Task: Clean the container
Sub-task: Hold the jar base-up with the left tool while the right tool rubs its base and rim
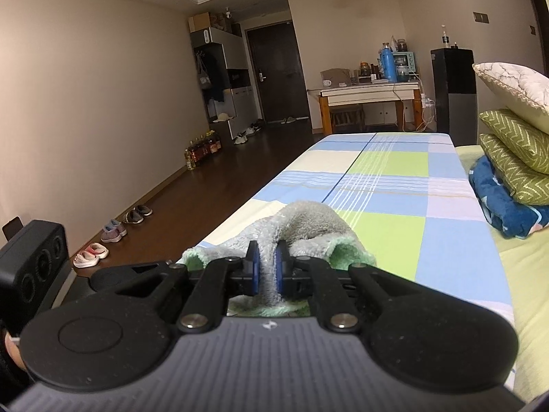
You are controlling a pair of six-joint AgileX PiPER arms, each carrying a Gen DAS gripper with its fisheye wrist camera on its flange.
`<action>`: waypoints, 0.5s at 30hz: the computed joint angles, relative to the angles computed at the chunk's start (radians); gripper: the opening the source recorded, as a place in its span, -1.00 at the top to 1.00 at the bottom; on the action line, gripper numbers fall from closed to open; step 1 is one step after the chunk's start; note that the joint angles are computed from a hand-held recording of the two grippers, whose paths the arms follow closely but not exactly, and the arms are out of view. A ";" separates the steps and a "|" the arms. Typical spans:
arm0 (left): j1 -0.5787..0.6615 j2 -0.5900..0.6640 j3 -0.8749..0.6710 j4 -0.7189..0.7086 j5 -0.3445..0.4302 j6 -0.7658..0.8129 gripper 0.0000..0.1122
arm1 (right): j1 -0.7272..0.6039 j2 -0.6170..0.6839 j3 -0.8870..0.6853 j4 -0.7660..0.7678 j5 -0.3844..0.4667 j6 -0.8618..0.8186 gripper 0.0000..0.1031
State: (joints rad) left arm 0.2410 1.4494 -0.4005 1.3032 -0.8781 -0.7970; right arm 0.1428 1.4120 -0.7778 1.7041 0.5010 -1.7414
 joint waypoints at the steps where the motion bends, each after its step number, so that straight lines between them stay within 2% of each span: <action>1: 0.031 0.009 -0.002 0.029 -0.028 -0.015 -0.58 | -0.001 0.000 0.000 0.003 0.000 0.000 0.88; 5: 0.128 0.034 -0.016 0.138 -0.107 -0.062 -0.56 | -0.009 -0.009 0.012 0.017 0.007 -0.001 0.88; 10: 0.173 -0.026 0.043 0.162 -0.117 -0.005 -0.52 | -0.010 -0.016 0.022 0.032 0.001 -0.009 0.88; 13: 0.120 -0.143 0.111 0.089 -0.022 0.093 -0.52 | 0.004 -0.015 0.005 0.003 -0.016 0.030 0.88; 15: 0.075 -0.227 0.162 -0.004 0.074 0.251 -0.51 | 0.004 -0.001 -0.007 -0.005 -0.015 0.040 0.87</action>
State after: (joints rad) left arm 0.3156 1.2221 -0.2381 1.2988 -0.8044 -0.5461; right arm 0.1468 1.4109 -0.7849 1.6994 0.4857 -1.7011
